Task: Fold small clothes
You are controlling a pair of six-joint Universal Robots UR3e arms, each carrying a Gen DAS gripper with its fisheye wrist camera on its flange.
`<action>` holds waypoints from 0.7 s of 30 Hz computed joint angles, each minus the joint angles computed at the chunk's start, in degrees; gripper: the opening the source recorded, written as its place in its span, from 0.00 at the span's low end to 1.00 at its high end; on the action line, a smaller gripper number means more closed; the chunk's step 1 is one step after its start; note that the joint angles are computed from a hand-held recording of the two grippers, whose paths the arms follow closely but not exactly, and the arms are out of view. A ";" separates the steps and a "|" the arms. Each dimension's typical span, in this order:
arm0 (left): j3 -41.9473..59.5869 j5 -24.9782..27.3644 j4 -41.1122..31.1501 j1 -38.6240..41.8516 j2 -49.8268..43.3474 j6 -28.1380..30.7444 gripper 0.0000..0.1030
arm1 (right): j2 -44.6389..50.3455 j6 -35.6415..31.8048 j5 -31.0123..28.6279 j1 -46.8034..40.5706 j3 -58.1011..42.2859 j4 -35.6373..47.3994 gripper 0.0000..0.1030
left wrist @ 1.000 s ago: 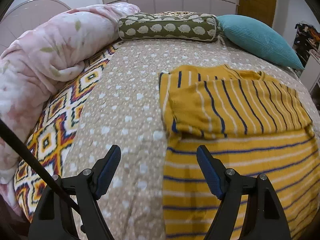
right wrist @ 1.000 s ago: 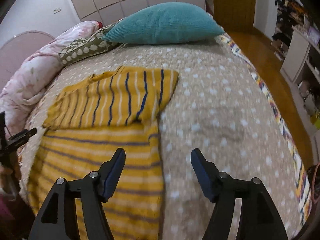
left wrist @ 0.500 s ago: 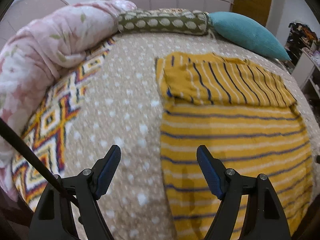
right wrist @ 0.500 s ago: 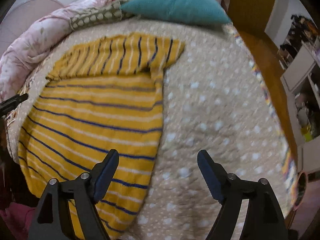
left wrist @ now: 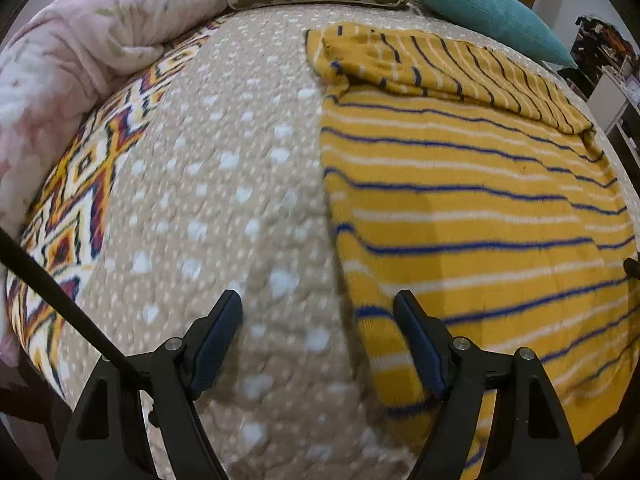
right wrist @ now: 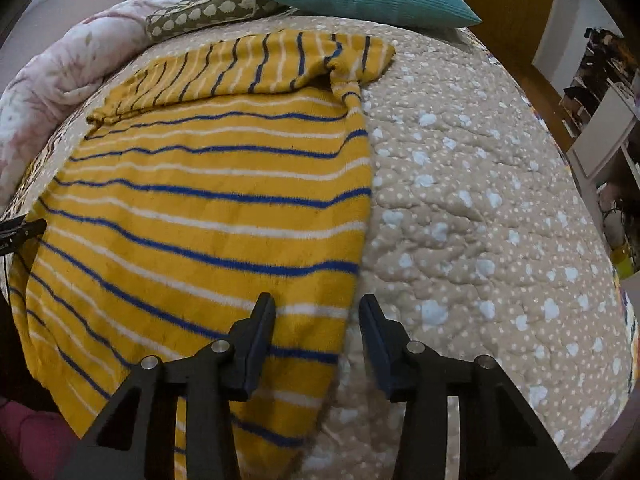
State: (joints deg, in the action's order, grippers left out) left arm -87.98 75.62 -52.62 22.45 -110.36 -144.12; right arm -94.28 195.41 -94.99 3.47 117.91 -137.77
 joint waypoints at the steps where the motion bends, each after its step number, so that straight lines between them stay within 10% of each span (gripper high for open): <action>1: -0.55 -0.83 -1.24 0.99 0.91 0.49 0.77 | -0.92 0.20 0.46 -0.27 0.62 0.35 0.47; 5: -2.62 -3.48 -5.99 3.62 4.98 4.12 0.78 | -9.48 -0.12 9.77 -5.36 7.78 0.34 0.70; 21: -13.65 -7.15 -16.95 5.44 17.84 15.21 0.79 | -30.69 0.58 25.76 -6.78 24.03 2.52 0.74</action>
